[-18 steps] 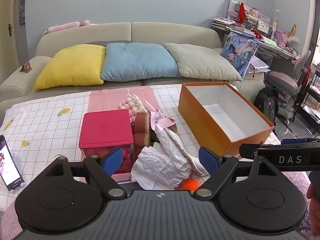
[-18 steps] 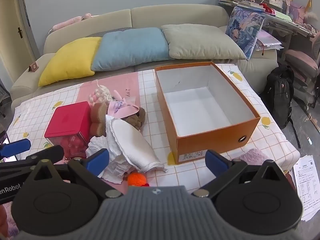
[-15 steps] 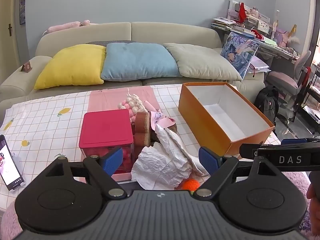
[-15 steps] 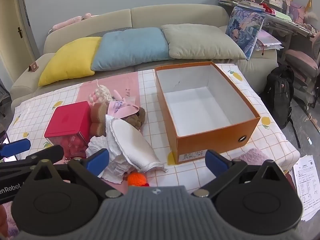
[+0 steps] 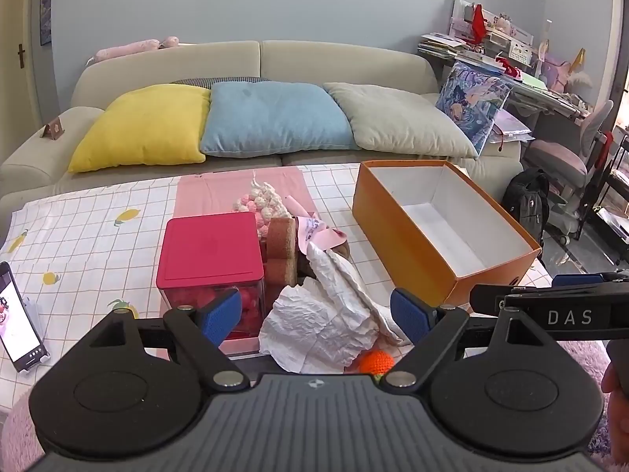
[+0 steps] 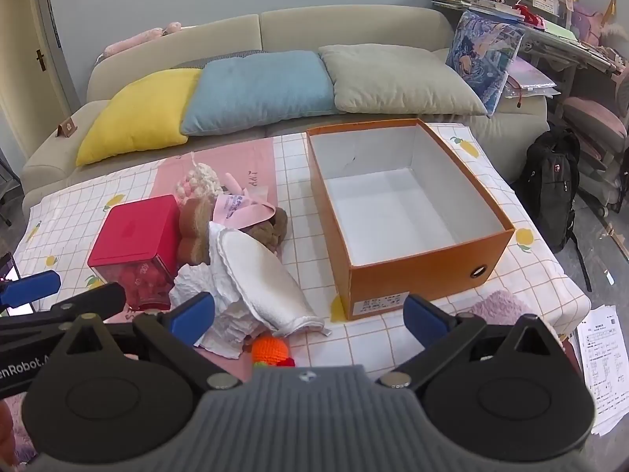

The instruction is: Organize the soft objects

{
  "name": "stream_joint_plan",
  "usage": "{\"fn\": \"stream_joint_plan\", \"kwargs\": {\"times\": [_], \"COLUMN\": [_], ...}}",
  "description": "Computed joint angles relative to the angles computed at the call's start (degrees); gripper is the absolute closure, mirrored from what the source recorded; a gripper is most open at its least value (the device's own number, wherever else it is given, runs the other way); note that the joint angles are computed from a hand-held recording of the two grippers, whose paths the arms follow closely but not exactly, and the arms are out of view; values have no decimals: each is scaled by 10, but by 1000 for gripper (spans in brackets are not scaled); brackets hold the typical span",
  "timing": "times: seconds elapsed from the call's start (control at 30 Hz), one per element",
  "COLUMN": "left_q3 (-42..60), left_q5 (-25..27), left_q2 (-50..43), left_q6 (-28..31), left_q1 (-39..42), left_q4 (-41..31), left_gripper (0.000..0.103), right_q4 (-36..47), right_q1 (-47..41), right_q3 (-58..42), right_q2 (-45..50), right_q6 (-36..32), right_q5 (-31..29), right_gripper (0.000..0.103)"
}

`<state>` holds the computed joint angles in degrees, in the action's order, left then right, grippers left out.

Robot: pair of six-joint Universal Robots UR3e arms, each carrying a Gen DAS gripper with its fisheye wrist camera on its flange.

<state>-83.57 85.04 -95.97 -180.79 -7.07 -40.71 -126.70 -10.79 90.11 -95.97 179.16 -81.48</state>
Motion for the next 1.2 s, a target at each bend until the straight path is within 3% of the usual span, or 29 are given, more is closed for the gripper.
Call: {"fn": "stream_joint_plan", "kwargs": {"times": [1.2], "left_q3": [-7], "left_q5": [-2], "left_q2": [-4], "left_q6": [2], "left_q1": [3], "left_q4": [12], "left_gripper": [3], "right_q4": [9], "right_q1": [1], "right_q3": [-12], "right_q2": [7], "right_q6": [-5], "right_q5": [1], "right_gripper": [3]}}
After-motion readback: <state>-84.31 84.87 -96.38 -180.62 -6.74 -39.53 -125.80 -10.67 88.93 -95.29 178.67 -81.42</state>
